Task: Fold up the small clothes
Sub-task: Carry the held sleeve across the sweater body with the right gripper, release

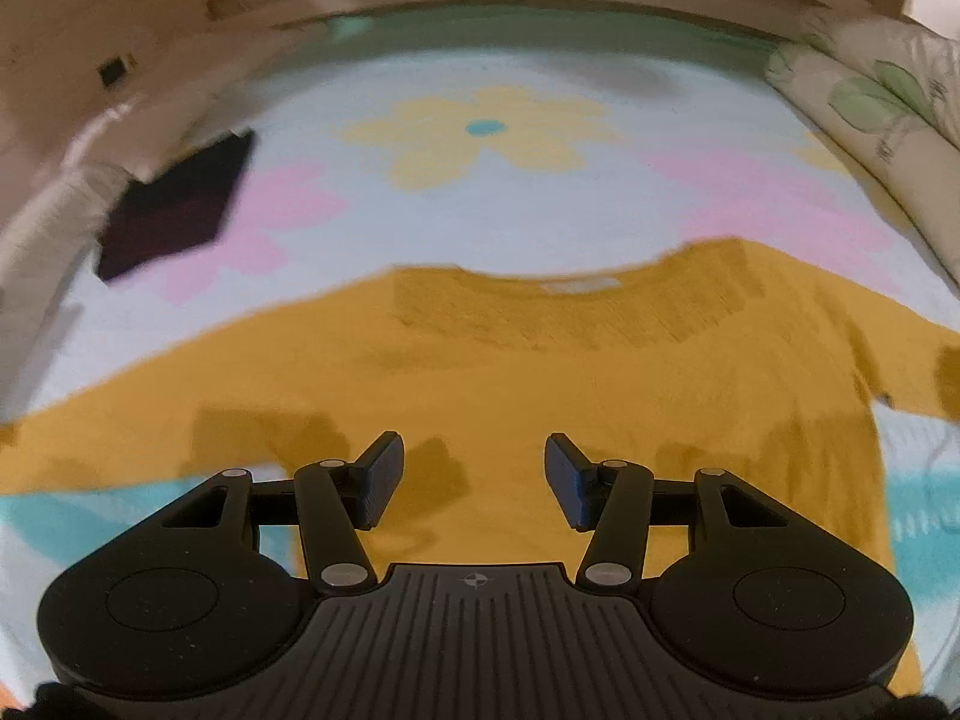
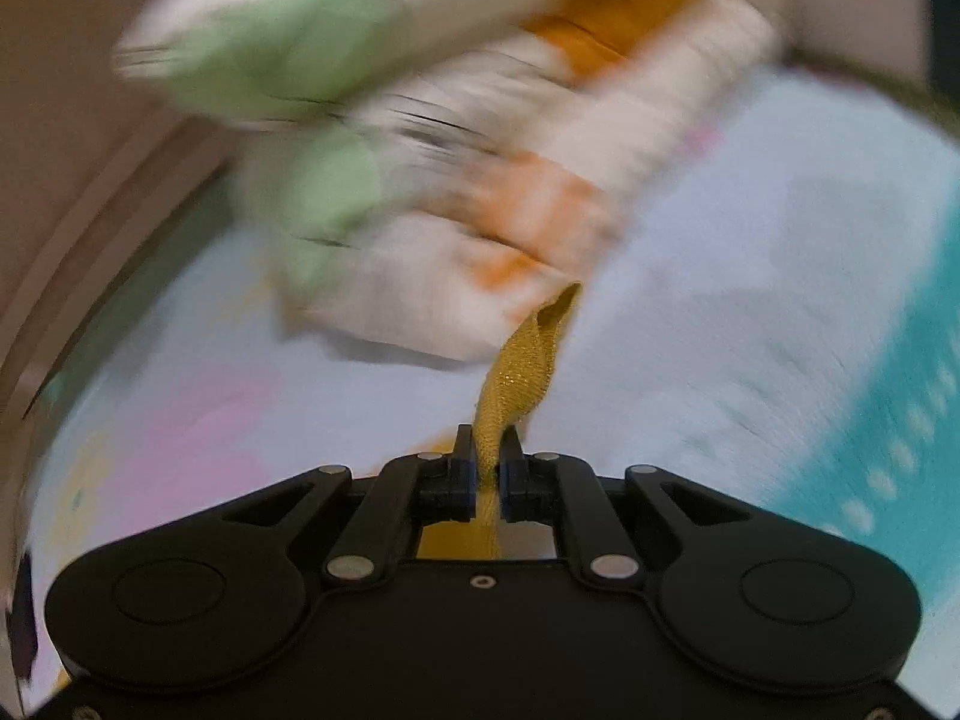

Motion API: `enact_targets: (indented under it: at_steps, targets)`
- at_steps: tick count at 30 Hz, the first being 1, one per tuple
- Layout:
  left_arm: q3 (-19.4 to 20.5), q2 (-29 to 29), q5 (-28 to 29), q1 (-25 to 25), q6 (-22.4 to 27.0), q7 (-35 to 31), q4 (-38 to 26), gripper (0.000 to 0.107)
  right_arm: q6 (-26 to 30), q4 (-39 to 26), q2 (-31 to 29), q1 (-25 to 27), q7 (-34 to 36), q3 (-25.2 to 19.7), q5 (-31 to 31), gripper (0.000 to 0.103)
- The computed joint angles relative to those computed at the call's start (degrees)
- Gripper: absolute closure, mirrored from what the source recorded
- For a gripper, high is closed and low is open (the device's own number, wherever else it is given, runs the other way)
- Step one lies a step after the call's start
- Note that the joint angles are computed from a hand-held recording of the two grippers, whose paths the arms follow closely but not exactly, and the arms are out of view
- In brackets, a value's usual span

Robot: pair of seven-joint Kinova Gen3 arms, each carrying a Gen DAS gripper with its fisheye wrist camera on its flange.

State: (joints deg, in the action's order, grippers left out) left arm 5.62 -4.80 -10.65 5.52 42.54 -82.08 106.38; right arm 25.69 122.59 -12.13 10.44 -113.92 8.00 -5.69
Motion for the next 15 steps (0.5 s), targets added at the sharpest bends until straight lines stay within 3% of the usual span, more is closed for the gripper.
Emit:
enact_targets:
  at_steps: [7,11,15]
  targets:
    - [-2.43,1.57,0.06,-3.82,-1.07,1.93,-1.25,0.057,8.94,-14.62,-1.60,-7.49,-5.82,-12.87,5.28,0.088]
    - [-5.48,3.01,4.47,-6.25,-1.17,-2.14,-3.17,0.057,11.17,-23.87,3.88,-14.19,-11.34,-20.19,9.24,0.088]
    - [-7.46,3.49,7.45,-9.38,-1.97,-4.67,-4.69,0.057,10.35,-31.14,11.59,-22.08,-14.17,-24.46,11.58,0.088]
